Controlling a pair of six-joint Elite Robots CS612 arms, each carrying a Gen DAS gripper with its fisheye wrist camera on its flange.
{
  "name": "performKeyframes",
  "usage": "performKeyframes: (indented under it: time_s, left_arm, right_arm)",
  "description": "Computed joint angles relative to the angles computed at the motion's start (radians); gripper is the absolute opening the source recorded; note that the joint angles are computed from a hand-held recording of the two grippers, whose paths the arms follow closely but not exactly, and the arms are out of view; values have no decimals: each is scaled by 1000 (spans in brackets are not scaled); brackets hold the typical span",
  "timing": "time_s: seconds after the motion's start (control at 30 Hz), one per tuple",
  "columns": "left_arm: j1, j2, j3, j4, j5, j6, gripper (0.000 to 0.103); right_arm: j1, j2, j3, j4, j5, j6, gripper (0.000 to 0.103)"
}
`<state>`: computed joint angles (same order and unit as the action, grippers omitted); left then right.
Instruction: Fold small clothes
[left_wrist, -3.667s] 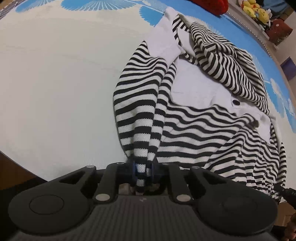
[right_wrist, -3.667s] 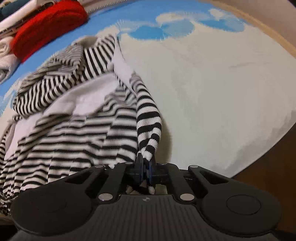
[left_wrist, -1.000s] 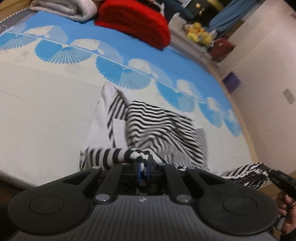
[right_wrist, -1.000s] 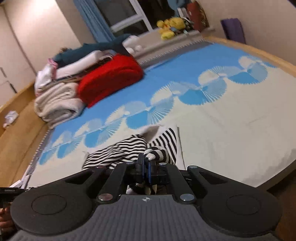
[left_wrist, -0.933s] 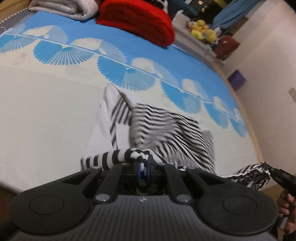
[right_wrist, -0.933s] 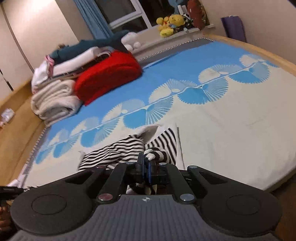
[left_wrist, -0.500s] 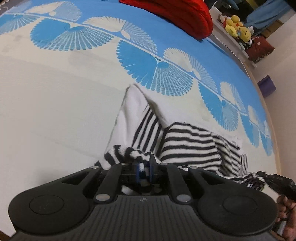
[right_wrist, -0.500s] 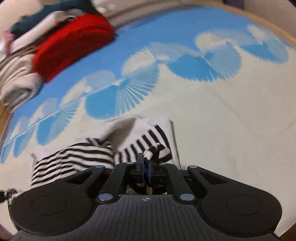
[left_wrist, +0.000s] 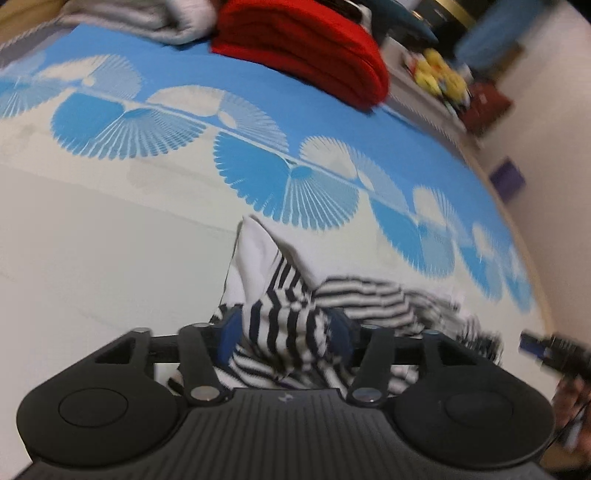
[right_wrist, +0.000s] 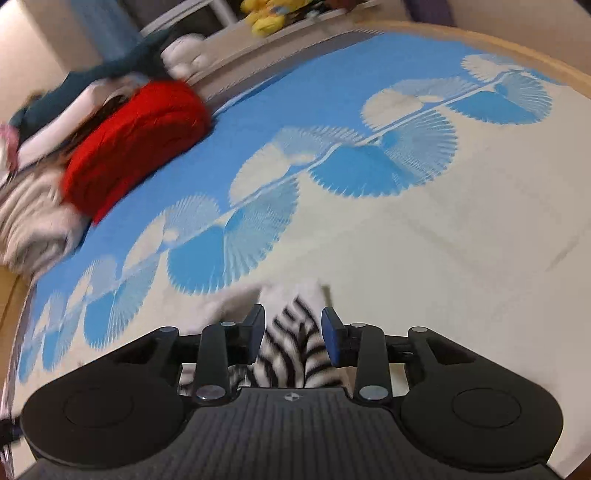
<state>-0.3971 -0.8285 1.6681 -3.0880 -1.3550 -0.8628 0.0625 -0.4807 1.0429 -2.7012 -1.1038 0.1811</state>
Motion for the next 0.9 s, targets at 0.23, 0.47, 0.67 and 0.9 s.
performKeyframes:
  time_s: [0.23, 0.47, 0.67, 0.9]
  left_arm:
    - [-43, 16, -37, 149, 84, 233, 83]
    - [-90, 89, -121, 237, 280, 575, 85]
    - [-74, 123, -172, 228, 218, 672, 27]
    - [-46, 142, -209, 116, 280, 568, 18]
  right_arm:
    - [20, -9, -2, 140, 36, -226, 48]
    - [42, 28, -77, 262, -13, -280, 56]
    - [49, 68, -137, 240, -29, -237, 19]
    - [43, 113, -201, 21, 24, -46, 14]
